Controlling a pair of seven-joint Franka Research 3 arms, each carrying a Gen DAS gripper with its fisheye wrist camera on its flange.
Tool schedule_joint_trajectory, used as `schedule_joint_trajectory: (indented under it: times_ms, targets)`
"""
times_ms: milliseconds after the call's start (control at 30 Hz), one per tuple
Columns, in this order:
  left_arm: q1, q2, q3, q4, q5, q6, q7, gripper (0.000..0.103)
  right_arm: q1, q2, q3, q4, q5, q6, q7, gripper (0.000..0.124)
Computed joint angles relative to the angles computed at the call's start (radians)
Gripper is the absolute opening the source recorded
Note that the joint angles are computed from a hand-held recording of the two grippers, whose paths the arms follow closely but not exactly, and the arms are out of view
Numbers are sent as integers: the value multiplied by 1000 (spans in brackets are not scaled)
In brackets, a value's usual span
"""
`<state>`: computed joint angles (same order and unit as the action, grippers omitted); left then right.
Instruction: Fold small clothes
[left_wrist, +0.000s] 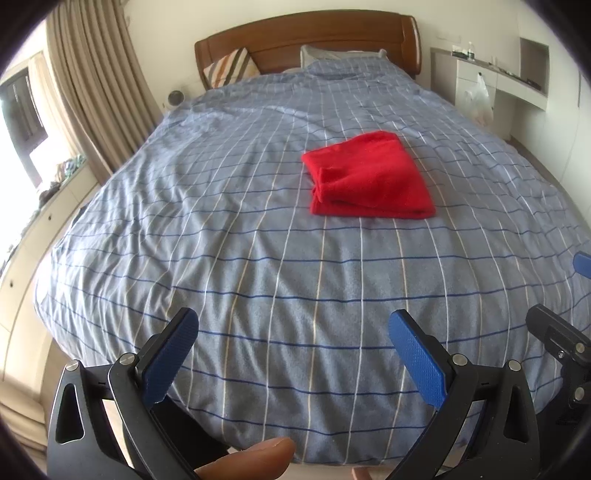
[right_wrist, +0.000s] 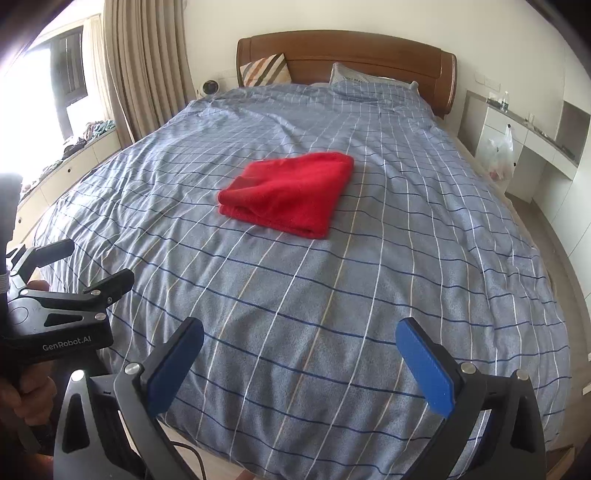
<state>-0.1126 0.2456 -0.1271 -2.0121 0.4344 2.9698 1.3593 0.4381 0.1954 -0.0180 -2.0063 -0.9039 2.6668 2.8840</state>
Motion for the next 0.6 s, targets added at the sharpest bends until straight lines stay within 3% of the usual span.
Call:
schedule_joint_trajectory:
  times_ms: [233, 400, 533, 600]
  targets:
    - [15, -31, -22, -17, -40, -25, 38, 103, -3, -22, 16, -7, 52, -18, -41, 102]
    - [37, -62, -38, -51, -73, 34, 100, 103, 3, -40, 29, -1, 70, -65, -55, 102]
    - [112, -85, -138, -72, -270, 37, 294, 103, 8, -66, 45, -6, 51, -98, -34, 102]
    - [102, -93, -138, -69, -316, 8, 328, 103, 5, -77, 54, -12, 47, -104, -29, 102]
